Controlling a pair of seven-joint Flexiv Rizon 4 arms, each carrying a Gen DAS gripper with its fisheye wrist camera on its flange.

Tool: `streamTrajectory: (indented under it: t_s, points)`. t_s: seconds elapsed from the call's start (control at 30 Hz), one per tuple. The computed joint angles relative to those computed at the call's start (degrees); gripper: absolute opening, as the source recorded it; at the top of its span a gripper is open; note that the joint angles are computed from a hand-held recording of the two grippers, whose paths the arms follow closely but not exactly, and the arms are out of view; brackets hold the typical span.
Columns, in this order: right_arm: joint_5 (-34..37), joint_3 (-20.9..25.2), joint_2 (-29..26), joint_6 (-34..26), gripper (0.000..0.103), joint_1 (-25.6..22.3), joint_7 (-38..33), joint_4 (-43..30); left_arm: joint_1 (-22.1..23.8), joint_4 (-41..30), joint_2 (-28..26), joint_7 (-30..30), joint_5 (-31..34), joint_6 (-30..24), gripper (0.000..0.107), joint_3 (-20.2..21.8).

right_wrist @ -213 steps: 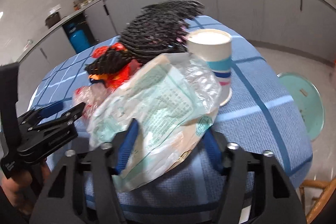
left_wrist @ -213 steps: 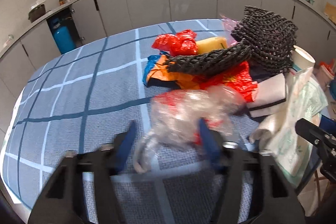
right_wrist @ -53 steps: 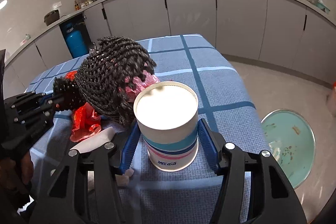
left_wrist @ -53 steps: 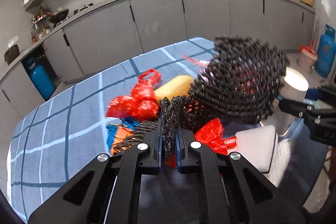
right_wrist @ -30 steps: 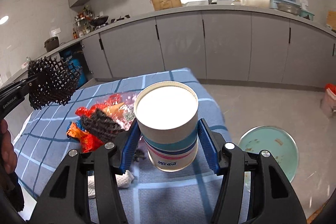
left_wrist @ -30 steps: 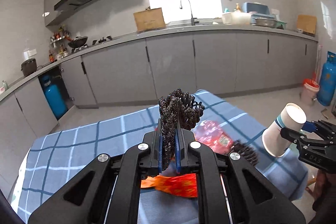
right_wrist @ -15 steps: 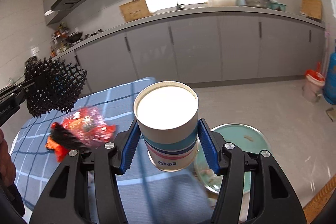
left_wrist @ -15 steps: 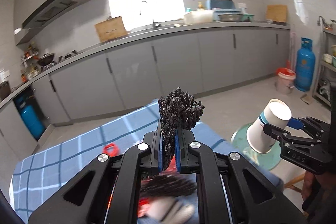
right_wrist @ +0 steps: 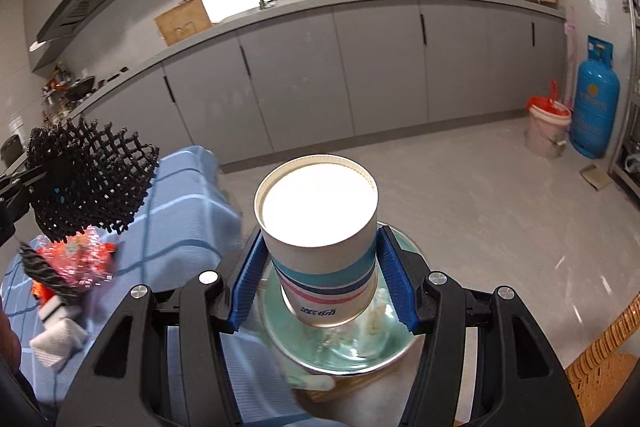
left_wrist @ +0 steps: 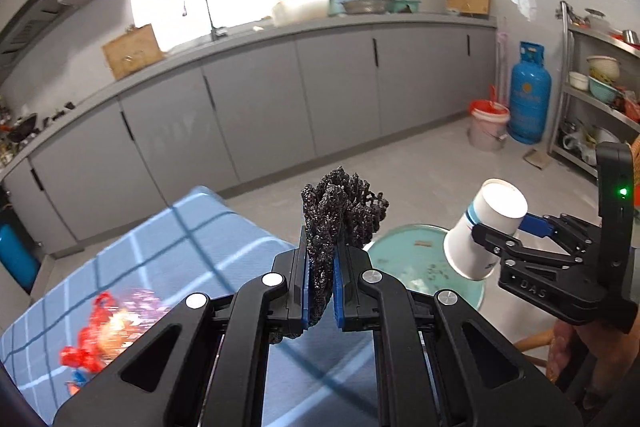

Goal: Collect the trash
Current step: 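Move scrubber and cup over the green basin and release both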

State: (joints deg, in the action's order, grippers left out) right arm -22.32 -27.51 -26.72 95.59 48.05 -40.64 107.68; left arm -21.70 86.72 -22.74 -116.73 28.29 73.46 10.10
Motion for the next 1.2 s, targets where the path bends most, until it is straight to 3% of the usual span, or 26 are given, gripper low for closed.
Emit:
streamTrajectory:
  t_s: [0.27, 0.3, 0.33, 0.4, 0.57, 0.63, 0.73, 0.97, 1.03, 1.2]
  points:
    - [0.2, 12.6, -4.0, -3.1, 0.058, -12.1, -2.5, -4.9, 1.0, -3.9, -6.5, 6.9, -7.2, 0.0, 0.013, -3.4]
    - [0.3, 14.4, -4.6, -3.7, 0.059, -13.7, -2.9, -5.6, 0.9, -4.4, -7.4, 7.9, -8.0, -0.2, 0.029, -3.6]
    - [0.3, 14.3, -5.1, -3.4, 0.067, -13.9, -2.5, -5.7, -0.4, -5.3, -8.0, 7.0, -7.5, -0.9, 0.058, -1.9]
    - [0.3, 13.0, -5.7, -3.1, 0.075, -13.2, -1.6, -5.7, -3.1, -7.0, -9.0, 3.7, -5.5, -1.6, 0.069, 1.8]
    - [0.6, 12.2, -5.9, -3.9, 0.076, -13.2, 0.4, -4.8, -2.9, -7.1, -8.6, 3.2, -4.7, -4.5, 0.07, 2.1]
    - [0.4, 11.4, -5.7, -3.6, 0.076, -12.6, 1.1, -4.1, -3.1, -6.5, -7.8, 2.1, -3.7, -4.9, 0.077, 2.6]
    - [0.2, 12.2, -5.2, -3.8, 0.077, -12.8, 1.3, -3.6, -4.0, -5.5, -6.3, -0.4, -0.5, -5.6, 0.079, 3.9]
    - [-0.6, 14.6, -4.4, -3.3, 0.077, -12.7, 0.8, -3.6, -7.4, -1.5, 0.3, -9.7, 12.1, -10.5, 0.083, 6.9]
    - [-1.0, 16.6, -4.6, -3.6, 0.077, -13.4, -0.2, -4.7, -8.9, 0.1, 3.1, -14.0, 17.1, -12.8, 0.089, 8.3]
    - [-2.0, 17.9, -4.6, -3.7, 0.077, -12.3, -1.3, -6.4, -11.0, 2.8, 8.6, -22.9, 27.5, -21.1, 0.09, 10.0]
